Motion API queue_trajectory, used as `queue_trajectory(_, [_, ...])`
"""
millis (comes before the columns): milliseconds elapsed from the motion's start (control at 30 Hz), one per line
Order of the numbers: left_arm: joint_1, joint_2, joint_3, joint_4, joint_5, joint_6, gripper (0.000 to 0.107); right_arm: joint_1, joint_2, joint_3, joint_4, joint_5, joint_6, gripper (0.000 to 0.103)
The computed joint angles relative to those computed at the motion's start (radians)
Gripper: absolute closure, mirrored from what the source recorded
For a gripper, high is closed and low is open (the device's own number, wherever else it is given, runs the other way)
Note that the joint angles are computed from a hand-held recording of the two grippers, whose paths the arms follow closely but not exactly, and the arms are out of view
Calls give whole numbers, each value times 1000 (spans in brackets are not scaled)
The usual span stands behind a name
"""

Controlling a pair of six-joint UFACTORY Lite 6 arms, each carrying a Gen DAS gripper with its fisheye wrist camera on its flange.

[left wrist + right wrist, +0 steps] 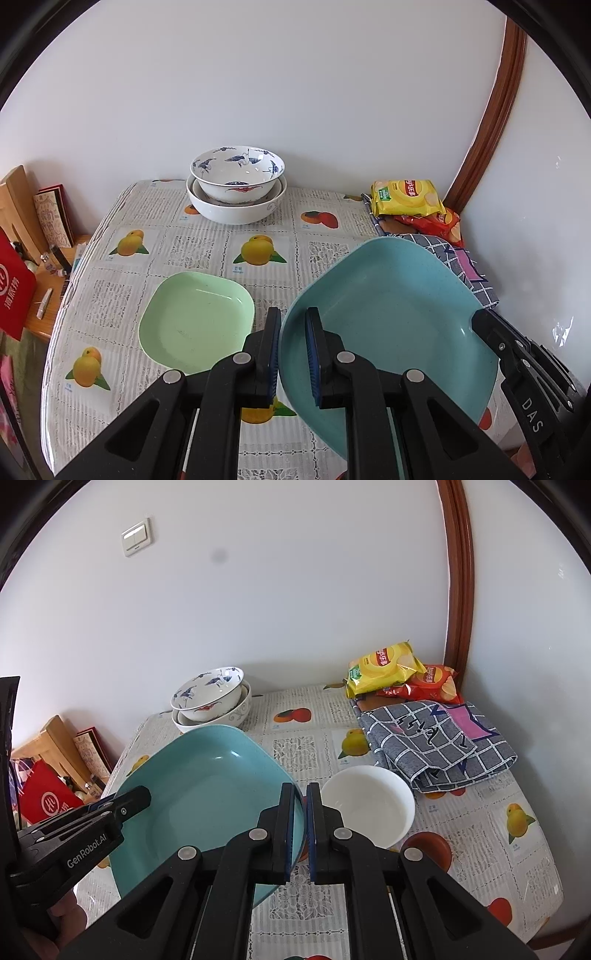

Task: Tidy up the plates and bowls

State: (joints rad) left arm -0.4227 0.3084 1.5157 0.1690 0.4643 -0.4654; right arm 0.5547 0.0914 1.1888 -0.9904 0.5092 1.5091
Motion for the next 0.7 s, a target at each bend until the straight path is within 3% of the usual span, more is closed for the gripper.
queue_trajectory(700, [72,-9,-49,-94,-27,112,94,44,96,73,-1,7,36,97])
